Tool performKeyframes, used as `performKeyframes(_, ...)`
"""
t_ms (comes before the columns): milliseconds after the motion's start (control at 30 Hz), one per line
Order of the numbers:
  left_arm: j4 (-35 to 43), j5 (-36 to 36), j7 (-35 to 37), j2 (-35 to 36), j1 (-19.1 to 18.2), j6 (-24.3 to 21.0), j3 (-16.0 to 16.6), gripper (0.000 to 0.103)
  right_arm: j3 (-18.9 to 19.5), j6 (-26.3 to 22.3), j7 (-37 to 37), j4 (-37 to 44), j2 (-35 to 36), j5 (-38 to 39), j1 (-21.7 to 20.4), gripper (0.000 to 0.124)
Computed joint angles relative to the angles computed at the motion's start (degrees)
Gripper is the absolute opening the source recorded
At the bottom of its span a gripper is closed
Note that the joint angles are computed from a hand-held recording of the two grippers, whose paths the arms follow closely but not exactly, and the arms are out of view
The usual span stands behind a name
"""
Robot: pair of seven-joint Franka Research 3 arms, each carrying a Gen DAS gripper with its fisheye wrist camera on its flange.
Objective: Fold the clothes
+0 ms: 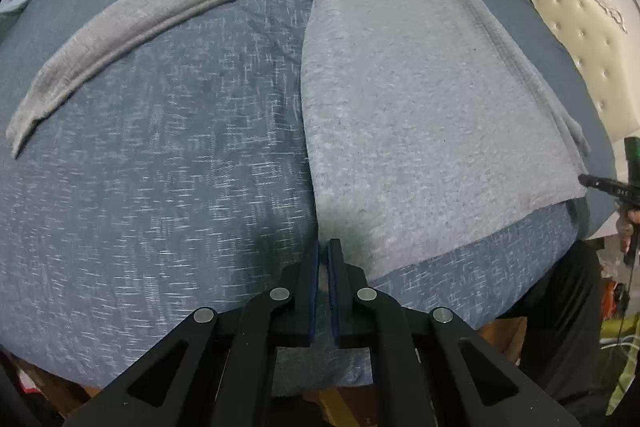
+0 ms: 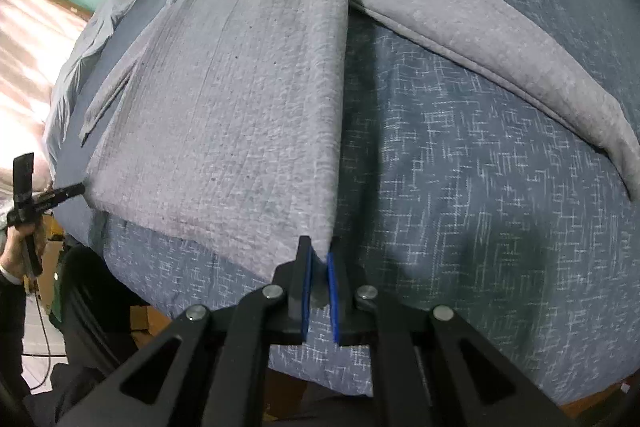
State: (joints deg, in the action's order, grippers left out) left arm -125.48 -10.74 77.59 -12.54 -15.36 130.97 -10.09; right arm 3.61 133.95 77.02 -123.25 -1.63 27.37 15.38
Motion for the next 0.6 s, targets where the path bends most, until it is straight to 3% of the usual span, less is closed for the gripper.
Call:
performKeyframes(467, -1.6, -1.7, 1.9, 0.0, -0.5, 2.3, 0.7, 0.002, 0.3, 1.0, 3.2, -0.6, -0.7, -3.0, 0.5, 0.007)
performKeyframes(600, -1.6, -4.8, 3.1, 1.1, -0.8, 2.2, 0.6, 0.019, 0.4, 0.9, 4.0, -0.2, -0.6, -4.0, 0.6, 0.007)
